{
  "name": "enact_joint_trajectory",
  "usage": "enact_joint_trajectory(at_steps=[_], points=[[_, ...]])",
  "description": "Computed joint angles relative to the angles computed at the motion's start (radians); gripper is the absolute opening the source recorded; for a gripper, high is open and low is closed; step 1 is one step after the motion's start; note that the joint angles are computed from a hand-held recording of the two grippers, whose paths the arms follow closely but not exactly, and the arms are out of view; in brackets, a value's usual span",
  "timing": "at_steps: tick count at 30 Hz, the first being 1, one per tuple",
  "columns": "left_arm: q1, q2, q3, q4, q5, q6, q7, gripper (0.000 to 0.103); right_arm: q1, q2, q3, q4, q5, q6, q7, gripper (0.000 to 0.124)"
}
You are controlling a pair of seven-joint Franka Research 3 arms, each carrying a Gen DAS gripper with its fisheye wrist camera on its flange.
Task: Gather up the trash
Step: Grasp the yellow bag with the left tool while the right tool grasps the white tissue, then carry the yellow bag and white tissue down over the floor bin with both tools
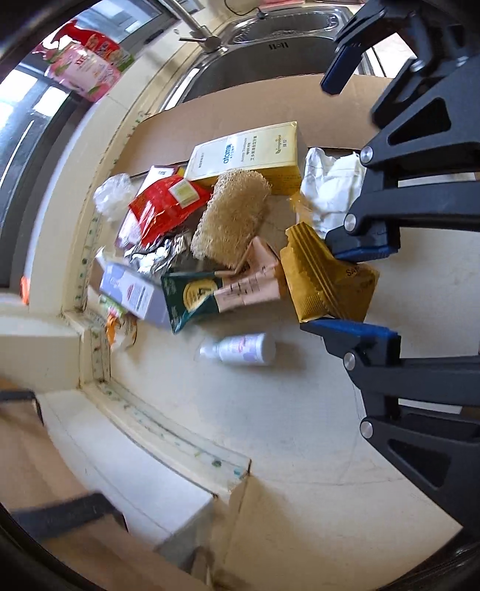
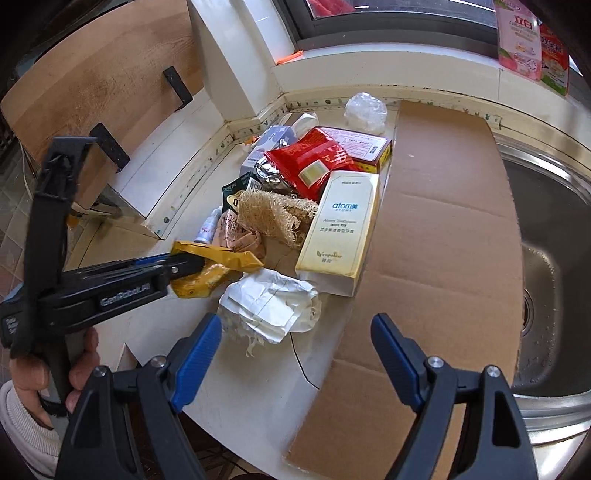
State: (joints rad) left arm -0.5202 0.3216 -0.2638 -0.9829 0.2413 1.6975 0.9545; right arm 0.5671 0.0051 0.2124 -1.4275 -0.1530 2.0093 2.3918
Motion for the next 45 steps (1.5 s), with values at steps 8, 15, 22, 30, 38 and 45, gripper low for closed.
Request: enact_joint_trajectory(at_steps=[8, 15, 22, 30, 38, 45], points=[[0.086, -0.232, -0.01, -0.279, -0.061, 0.08, -0.059, 0.024, 0.003, 0.085, -0.022, 0.039, 0.053, 0.056, -0.079, 0.084], [0.145, -0.384, -0.015, -0.47, -0.105, 0.12, -0.095, 0.024, 0.028, 0.156, -0.032, 0.084, 0.086, 0.043, -0.171, 0.084], [0.17, -0.468, -0.018, -0.577, -0.143, 0.131, -0.11, 0.024, 0.057, 0.151, -0.039, 0.055, 0.069, 0.073, -0.175, 0.057], [0.162, -0.533, -0.027, -0.64, -0.165, 0.132, -0.076, 0.024, 0.079, 0.099, -0.023, 0.0, 0.02, 0.101, -0.107, 0.047], [0.143, -0.654, -0.014, -0.73, -0.213, 0.149, 0.018, 0.024, 0.115, 0.021, 0.028, -0.035, -0.075, 0.092, 0.053, 0.047], [0.12, -0.796, 0.016, -0.839, -0.282, 0.145, 0.11, 0.024, 0.181, -0.009, 0.104, -0.002, -0.22, -0.005, 0.258, 0.047]])
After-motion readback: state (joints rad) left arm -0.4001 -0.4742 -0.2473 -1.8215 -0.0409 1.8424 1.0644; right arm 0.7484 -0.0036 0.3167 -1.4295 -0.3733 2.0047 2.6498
